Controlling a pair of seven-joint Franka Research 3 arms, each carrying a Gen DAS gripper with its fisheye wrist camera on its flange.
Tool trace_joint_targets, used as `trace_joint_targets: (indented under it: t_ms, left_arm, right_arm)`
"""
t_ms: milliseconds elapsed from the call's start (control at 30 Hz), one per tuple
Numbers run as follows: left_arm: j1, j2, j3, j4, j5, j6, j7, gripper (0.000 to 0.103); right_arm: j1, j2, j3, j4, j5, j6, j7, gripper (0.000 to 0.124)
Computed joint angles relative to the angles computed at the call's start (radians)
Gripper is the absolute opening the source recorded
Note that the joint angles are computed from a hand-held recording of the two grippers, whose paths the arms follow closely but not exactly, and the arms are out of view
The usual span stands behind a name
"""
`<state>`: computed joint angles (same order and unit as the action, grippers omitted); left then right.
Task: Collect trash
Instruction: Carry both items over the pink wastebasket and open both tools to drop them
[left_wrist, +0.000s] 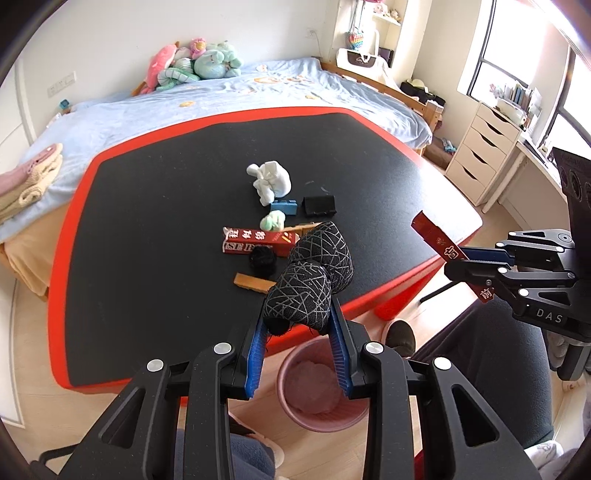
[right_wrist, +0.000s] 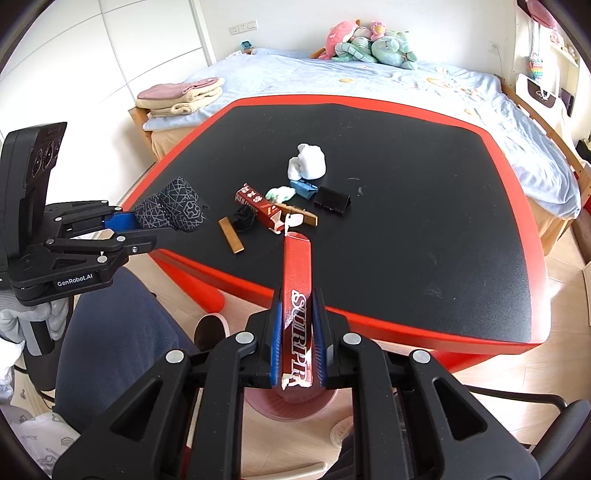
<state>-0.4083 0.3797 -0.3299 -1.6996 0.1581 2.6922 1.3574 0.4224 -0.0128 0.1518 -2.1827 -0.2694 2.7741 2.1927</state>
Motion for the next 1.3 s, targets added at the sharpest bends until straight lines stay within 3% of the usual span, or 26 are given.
trace_joint_targets:
  t_ms: [300, 600, 667, 700, 733, 800, 900, 1300]
  left_arm:
    - [0.001, -0.055, -0.035, -0.143, -0.058, 0.017, 0.002, 0.031]
    - [0.009, -0.054, -0.055, -0.163, -0.105, 0.021, 0.040, 0.031]
    - [0.014, -0.050, -0.064, -0.158, -0.124, 0.017, 0.060, 0.035]
    - [0.021, -0.044, -0.070, -0.154, -0.138, 0.019, 0.077, 0.045]
    - [0.019, -0.044, -0.067, -0.155, -0.140, 0.028, 0.076, 0.063]
    - [0.007, -0.052, -0.050, -0.171, -0.124, 0.067, 0.050, 0.088]
    - [-0.004, -0.055, -0.031, -0.172, -0.095, 0.073, 0.010, 0.094]
    - [0.012, -0.072, -0.023, -0.188, -0.066, 0.070, -0.048, 0.095]
  right_arm:
    - [0.020, -0.019, 0.021, -0.073, 0.083, 0.009, -0.035, 0.014]
    - [0.032, -0.008, 0.022, -0.087, 0.143, 0.022, -0.073, 0.015]
    - [0.035, -0.010, 0.021, -0.092, 0.186, 0.035, -0.106, 0.015]
    - [0.035, -0.011, 0.020, -0.095, 0.198, 0.036, -0.114, 0.023]
    - [0.033, -0.012, 0.019, -0.097, 0.183, 0.039, -0.101, 0.053]
    - [0.027, -0.021, 0.019, -0.111, 0.150, 0.060, -0.058, 0.083]
    - [0.016, -0.024, 0.021, -0.113, 0.098, 0.046, 0.004, 0.097]
    - [0.012, -0.017, 0.019, -0.113, 0.094, 0.026, 0.038, 0.100]
